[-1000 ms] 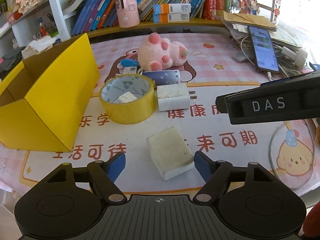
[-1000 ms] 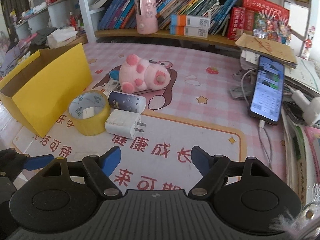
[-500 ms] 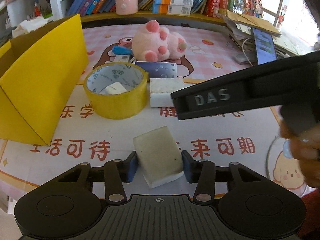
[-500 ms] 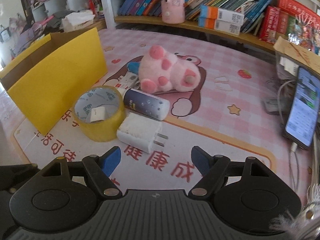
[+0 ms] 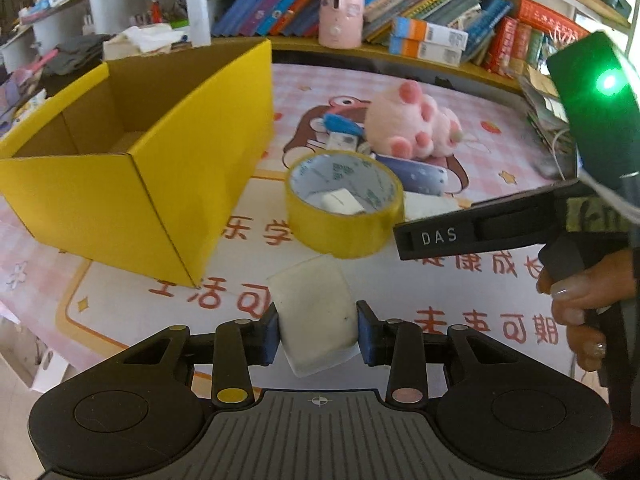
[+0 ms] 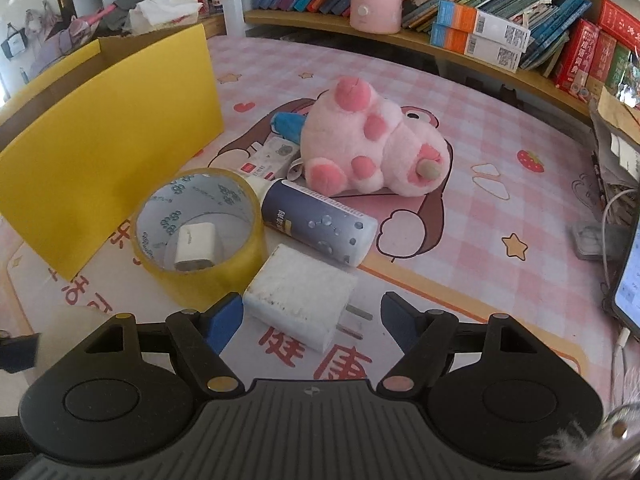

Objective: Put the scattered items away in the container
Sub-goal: 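Close the right tool on the white charger plug while the left tool holds the block, then carry the block and charger plug toward the yellow box with both tools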

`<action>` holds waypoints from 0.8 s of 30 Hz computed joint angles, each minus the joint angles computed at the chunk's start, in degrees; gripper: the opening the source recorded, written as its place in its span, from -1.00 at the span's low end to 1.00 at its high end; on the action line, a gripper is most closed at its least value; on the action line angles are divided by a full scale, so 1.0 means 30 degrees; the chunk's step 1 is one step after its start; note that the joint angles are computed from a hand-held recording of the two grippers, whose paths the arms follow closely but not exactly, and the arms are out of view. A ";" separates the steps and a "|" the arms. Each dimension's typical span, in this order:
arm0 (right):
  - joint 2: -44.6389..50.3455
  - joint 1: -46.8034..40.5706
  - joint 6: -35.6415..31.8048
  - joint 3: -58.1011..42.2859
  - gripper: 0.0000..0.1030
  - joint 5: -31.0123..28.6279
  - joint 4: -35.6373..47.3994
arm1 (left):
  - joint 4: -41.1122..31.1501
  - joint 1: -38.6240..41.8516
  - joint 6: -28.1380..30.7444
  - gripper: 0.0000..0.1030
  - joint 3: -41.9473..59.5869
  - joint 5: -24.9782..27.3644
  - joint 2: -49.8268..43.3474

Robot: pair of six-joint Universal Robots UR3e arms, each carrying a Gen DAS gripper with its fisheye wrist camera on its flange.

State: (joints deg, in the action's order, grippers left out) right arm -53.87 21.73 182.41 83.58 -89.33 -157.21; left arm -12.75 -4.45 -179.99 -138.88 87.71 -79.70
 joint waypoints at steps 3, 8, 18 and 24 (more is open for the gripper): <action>0.0381 -0.0003 -0.0049 -0.0517 0.47 0.0027 0.0243 | 0.0006 0.0098 0.0042 -0.29 0.0068 0.0036 0.0043; 0.0618 -0.0119 -0.0113 -0.0679 0.35 0.0273 0.0330 | -0.0035 0.0157 0.0165 -0.29 -0.0008 0.0036 0.0190; -0.0308 -0.0552 -0.0626 0.0794 0.33 0.0638 -0.0095 | 0.0037 -0.0108 0.0108 -0.31 0.0082 0.0003 0.0278; -0.1639 -0.0917 -0.0549 0.2757 0.33 0.0851 -0.0788 | -0.0106 -0.0669 -0.0112 -0.31 0.0046 0.0205 0.0549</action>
State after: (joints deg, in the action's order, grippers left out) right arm -58.79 18.98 180.76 91.85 -86.77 -159.57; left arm -13.07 -6.45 -180.32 -138.74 88.33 -78.05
